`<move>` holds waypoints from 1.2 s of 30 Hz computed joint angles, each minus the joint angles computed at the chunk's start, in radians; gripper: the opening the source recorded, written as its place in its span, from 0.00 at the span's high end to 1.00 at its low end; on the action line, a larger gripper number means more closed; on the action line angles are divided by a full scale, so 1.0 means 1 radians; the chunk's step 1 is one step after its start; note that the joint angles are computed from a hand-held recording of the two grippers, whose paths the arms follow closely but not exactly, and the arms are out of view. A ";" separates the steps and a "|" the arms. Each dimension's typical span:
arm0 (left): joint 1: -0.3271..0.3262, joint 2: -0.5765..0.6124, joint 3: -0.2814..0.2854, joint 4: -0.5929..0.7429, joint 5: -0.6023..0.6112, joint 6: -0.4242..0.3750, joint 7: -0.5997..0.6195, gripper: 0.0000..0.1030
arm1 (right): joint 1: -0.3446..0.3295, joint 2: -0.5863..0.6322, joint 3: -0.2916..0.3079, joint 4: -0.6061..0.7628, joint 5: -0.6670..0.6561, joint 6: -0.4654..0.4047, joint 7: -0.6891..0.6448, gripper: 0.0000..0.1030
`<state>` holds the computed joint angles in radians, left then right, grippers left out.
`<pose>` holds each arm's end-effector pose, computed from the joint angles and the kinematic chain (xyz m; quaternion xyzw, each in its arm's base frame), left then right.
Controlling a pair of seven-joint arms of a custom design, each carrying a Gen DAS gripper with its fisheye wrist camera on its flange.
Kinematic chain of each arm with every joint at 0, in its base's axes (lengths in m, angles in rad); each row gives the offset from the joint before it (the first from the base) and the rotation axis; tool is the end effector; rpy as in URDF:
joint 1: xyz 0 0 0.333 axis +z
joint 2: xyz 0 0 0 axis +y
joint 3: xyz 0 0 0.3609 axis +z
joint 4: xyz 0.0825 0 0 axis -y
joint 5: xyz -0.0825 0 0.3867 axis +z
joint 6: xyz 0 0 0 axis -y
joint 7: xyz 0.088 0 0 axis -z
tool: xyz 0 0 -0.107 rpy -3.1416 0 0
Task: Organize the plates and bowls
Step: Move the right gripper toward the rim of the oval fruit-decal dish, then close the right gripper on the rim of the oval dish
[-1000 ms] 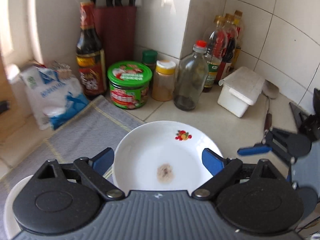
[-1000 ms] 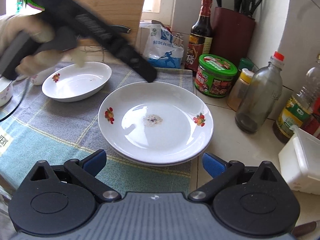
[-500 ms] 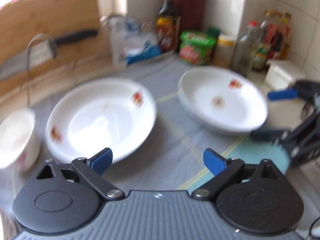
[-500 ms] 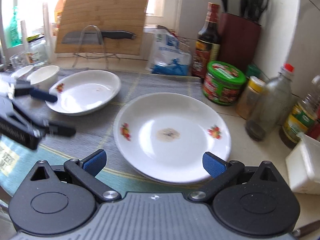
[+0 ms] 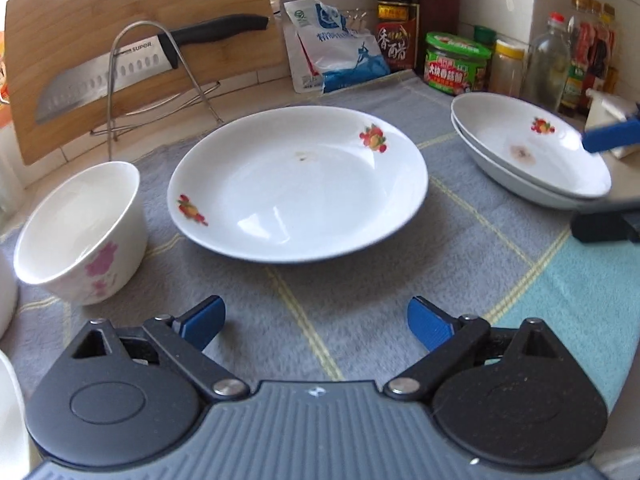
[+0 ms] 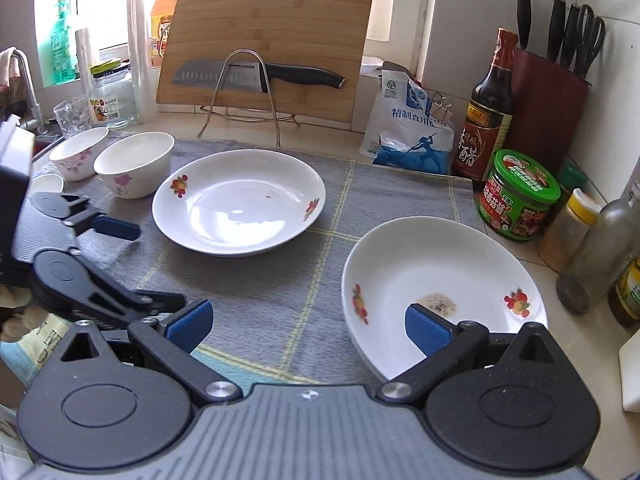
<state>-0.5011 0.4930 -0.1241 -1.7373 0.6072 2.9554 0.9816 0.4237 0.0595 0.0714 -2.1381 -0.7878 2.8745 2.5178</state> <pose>0.5781 -0.4453 0.4134 -0.4518 0.8114 -0.3172 0.1920 0.5015 0.3156 0.4868 -0.7294 0.5715 -0.2360 0.2927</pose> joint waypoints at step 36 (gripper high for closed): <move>-0.107 0.066 0.117 0.115 0.154 -0.037 -0.307 0.00 | -0.169 0.717 0.102 1.077 1.240 -0.673 -1.367 0.00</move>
<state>-0.6084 0.5585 -0.0067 -1.6219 0.7614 2.9182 0.6744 0.2549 0.7769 0.1739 -1.0615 0.4524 2.2011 1.1508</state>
